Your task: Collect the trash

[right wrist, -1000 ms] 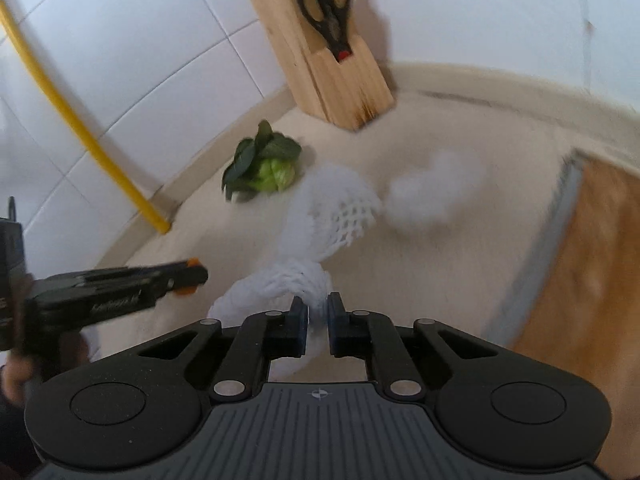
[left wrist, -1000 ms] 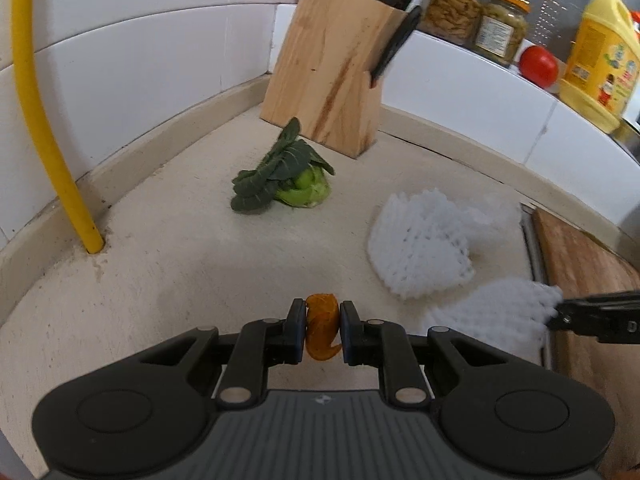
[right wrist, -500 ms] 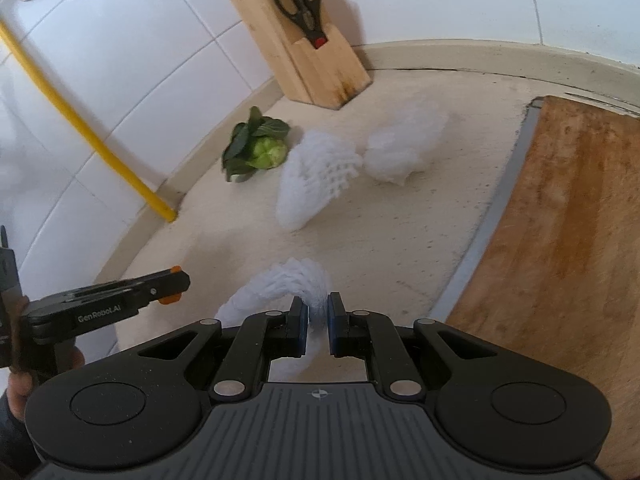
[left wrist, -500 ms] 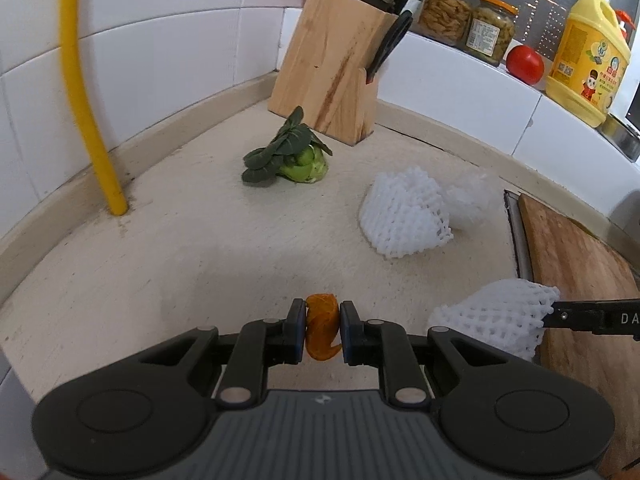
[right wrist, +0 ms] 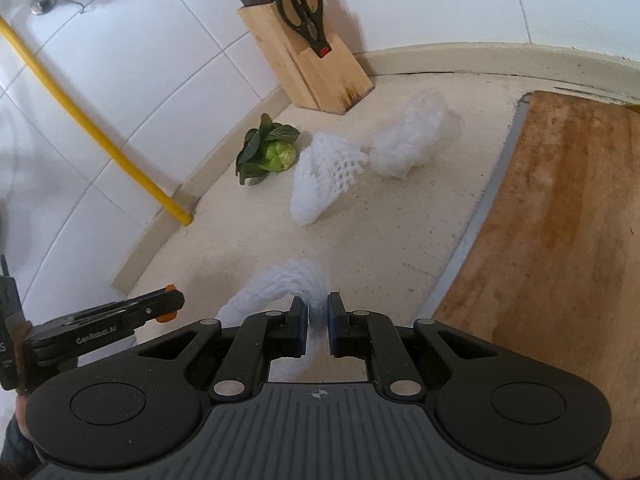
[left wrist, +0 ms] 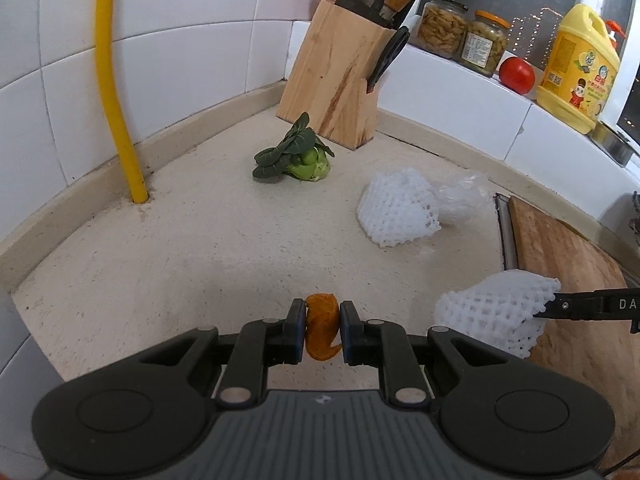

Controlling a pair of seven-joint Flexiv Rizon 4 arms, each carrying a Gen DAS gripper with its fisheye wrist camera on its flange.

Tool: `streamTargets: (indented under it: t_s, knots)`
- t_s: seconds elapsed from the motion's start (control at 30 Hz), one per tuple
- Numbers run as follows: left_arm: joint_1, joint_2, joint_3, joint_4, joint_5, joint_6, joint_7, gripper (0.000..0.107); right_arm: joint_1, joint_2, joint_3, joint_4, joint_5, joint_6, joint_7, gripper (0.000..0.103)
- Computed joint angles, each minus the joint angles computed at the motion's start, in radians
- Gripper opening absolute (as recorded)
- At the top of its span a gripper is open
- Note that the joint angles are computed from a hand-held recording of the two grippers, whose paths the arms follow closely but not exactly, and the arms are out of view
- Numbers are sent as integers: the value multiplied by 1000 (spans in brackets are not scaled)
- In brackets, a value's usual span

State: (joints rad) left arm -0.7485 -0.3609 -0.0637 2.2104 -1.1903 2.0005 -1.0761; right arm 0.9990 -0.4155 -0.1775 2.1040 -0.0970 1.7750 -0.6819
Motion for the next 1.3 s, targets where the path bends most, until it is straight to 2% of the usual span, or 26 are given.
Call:
streamTargets:
  t_s: [0.17, 0.4, 0.83, 1.0, 1.13, 1.3]
  knots:
    - [-1, 14, -8, 17, -1, 14, -3, 14, 61, 10, -54, 20, 29, 12, 9, 14]
    - [5, 44, -32, 56, -10, 41, -13, 14, 113, 19, -88, 30, 57, 23, -4, 14]
    - [32, 114, -84, 164, -10, 97, -81, 14, 178, 26, -110, 28, 70, 21, -9, 14]
    - [33, 145, -99, 213, -34, 125, -103, 14, 147, 17, -57, 5, 52, 15, -11, 14]
    - [31, 173, -116, 257, -77, 152, -115, 14, 77, -5, 38, -36, 15, 1, -13, 14]
    - [17, 210, -151, 307, -183, 205, -111, 14, -35, -50, 181, -109, -52, -22, -22, 14]
